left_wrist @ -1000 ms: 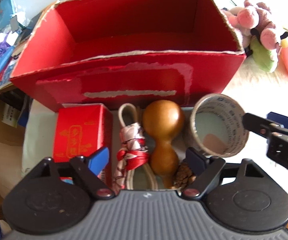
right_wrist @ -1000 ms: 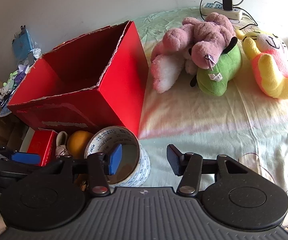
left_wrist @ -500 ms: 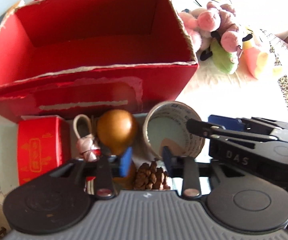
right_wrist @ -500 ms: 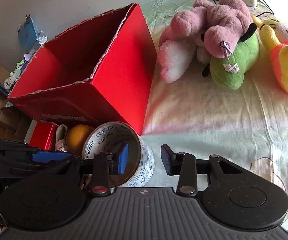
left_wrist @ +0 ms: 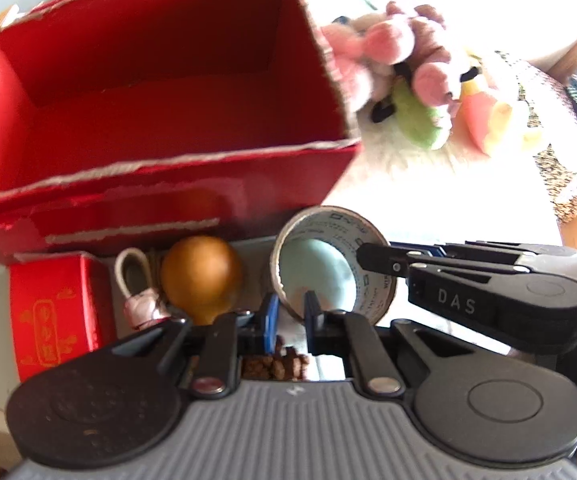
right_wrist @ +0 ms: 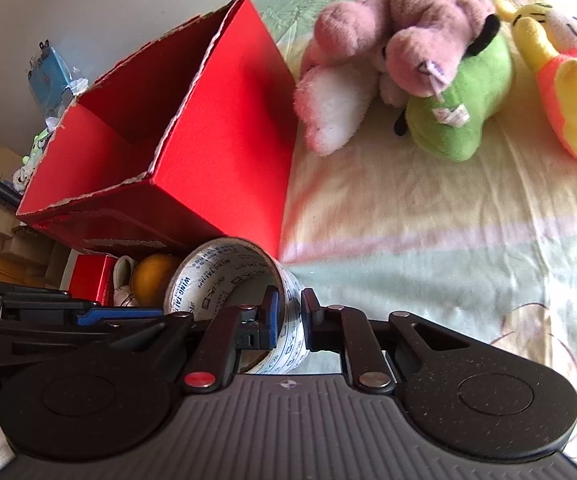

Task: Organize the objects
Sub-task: 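Lift the tape roll with the right gripper and lower it into the red box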

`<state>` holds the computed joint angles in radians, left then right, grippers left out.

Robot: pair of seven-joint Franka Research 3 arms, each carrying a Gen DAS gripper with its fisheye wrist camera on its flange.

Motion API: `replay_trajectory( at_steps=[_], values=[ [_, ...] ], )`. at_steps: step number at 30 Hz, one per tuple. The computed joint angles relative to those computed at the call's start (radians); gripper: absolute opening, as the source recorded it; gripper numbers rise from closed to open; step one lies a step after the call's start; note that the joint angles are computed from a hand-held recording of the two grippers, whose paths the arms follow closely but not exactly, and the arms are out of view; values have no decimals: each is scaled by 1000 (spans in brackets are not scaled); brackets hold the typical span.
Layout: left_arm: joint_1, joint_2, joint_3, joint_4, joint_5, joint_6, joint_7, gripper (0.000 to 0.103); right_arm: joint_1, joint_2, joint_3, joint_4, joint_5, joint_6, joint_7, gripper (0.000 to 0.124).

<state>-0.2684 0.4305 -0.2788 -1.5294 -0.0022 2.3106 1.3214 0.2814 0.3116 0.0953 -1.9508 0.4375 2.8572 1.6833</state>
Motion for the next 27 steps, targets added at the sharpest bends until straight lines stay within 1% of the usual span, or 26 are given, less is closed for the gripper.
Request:
replay_trajectory(
  at_steps=[2, 4, 8, 9, 10, 12, 13, 15, 16, 17, 19, 20, 21, 23, 25, 26, 27],
  values=[
    [10, -15, -17, -16, -18, 24, 46, 8, 12, -32, -23, -39, -30, 23, 23, 12],
    [6, -18, -25, -12, -20, 42, 84, 8, 33, -72, -56, -91, -83, 63, 71, 12],
    [-5, 6, -44, 27, -40, 50, 150, 8, 73, -143, -134, -183, -248, 139, 215, 13],
    [-5, 7, -50, 31, -48, 60, 170, 8, 86, -154, -157, -195, -305, 154, 266, 13],
    [-23, 30, -48, 69, -38, 67, 167, 8, 102, -157, -185, -190, -374, 164, 329, 13],
    [-35, 48, -53, 106, -40, 77, 189, 8, 135, -159, -235, -182, -503, 191, 451, 13],
    [-52, 71, -49, 138, -25, 95, 190, 8, 143, -165, -253, -185, -550, 208, 500, 13],
    [-67, 94, -46, 185, -14, 99, 196, 8, 151, -172, -282, -184, -633, 248, 573, 14],
    [-86, 121, -35, 232, 6, 101, 184, 8, 192, -172, -335, -179, -725, 266, 653, 15],
    [-92, 127, -30, 245, 15, 121, 180, 8, 224, -163, -375, -154, -800, 272, 720, 15],
    [-101, 137, -19, 271, 31, 151, 162, 8, 230, -128, -379, -86, -843, 273, 754, 15],
    [-86, 110, -24, 247, 25, 157, 170, 8, 222, -110, -368, -55, -840, 276, 746, 15],
    [-87, 108, -16, 253, 36, 167, 163, 8, 197, -90, -338, -25, -814, 281, 710, 16],
    [-71, 104, -12, 257, 40, 182, 172, 8, 178, -44, -297, 56, -757, 266, 643, 16],
    [-37, 84, -15, 240, 20, 199, 184, 7, 142, -1, -235, 137, -687, 233, 560, 16],
    [-7, 61, -28, 213, -5, 215, 210, 7, 126, 22, -208, 176, -654, 216, 522, 16],
    [11, 55, -31, 209, -23, 220, 220, 7, 124, 48, -191, 221, -628, 198, 495, 16]
  ],
)
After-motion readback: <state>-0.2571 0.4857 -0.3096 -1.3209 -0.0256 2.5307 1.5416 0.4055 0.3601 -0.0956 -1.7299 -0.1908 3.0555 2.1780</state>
